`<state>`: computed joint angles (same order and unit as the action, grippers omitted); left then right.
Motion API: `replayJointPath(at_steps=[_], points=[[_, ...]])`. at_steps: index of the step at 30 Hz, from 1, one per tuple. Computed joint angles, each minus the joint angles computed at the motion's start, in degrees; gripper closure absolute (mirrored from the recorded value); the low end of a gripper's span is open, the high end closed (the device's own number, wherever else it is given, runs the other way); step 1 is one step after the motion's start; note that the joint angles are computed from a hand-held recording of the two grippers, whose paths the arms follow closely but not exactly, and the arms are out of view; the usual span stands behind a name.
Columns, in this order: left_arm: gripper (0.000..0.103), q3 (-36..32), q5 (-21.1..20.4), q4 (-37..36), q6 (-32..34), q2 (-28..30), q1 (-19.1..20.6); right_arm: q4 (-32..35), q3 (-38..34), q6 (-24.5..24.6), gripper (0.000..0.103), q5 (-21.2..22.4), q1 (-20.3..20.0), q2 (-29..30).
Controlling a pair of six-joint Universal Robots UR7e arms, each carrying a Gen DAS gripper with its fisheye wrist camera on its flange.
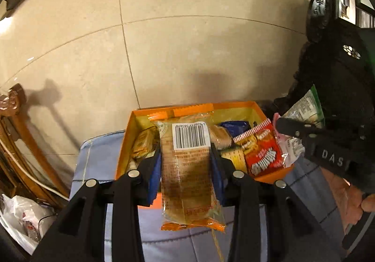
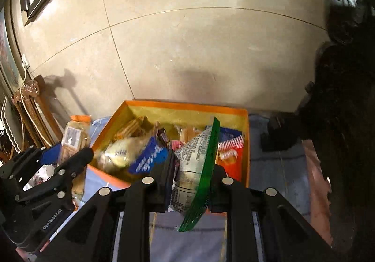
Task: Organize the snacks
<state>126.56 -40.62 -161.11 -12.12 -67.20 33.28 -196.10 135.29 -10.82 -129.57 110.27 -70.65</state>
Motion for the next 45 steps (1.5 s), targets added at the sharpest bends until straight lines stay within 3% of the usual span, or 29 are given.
replayJointPath(at_steps=[4, 7, 10, 15, 22, 23, 24, 26, 29, 31, 38, 45], points=[[0.067, -1.8, 0.7, -1.6, 2.4, 2.4, 1.7, -1.5, -1.9, -1.0, 0.081, 0.4, -1.1, 2.0], [0.067, -2.3, -1.2, -1.3, 1.6, 2.4, 2.9, -1.5, -2.6, -1.1, 0.081, 1.0, -1.9, 2.4], [0.067, -1.9, -2.7, -0.4, -0.4, 1.4, 3.5, -3.2, -3.1, -2.4, 0.081, -1.0, -1.7, 3.8], [0.067, -1.9, -2.4, -0.5, 0.6, 1.5, 3.6, -5.6, -3.4, -3.3, 0.081, -3.3, -1.2, 5.5], [0.066, -2.1, -1.5, -2.7, 0.8, 1.6, 2.6, -5.5, -3.6, -3.1, 0.079, -3.1, -1.0, 5.9], [0.045, -2.3, -0.1, -2.9, 0.1, 2.0, 2.5, -6.5, -4.0, -3.0, 0.055, -4.3, -0.9, 6.6], [0.004, -2.5, 1.9, -2.4, -1.4, 2.4, 2.3, -8.2, -4.6, -3.0, 0.004, -6.4, -0.6, 7.7], [0.004, -2.0, 4.8, -6.9, -3.3, 3.0, 2.4, -11.6, -5.4, -2.7, 0.003, -10.7, -0.5, 9.1], [0.004, -3.0, 0.5, -4.6, -4.1, 1.9, 4.4, -9.7, -4.6, -1.0, 0.004, -10.0, -1.0, 7.1], [0.004, -3.3, 2.2, -3.9, -4.3, 2.8, 4.4, -10.4, -4.5, -1.7, 0.004, -10.6, -0.8, 7.0], [0.004, -3.4, 2.7, -1.9, -1.8, 4.4, 4.1, -9.7, -4.4, -1.5, 0.004, -10.0, 0.0, 6.4], [0.004, -3.4, 2.4, 0.5, -3.4, 3.6, 4.1, -9.1, -4.2, -0.8, 0.004, -9.5, -0.3, 6.3]])
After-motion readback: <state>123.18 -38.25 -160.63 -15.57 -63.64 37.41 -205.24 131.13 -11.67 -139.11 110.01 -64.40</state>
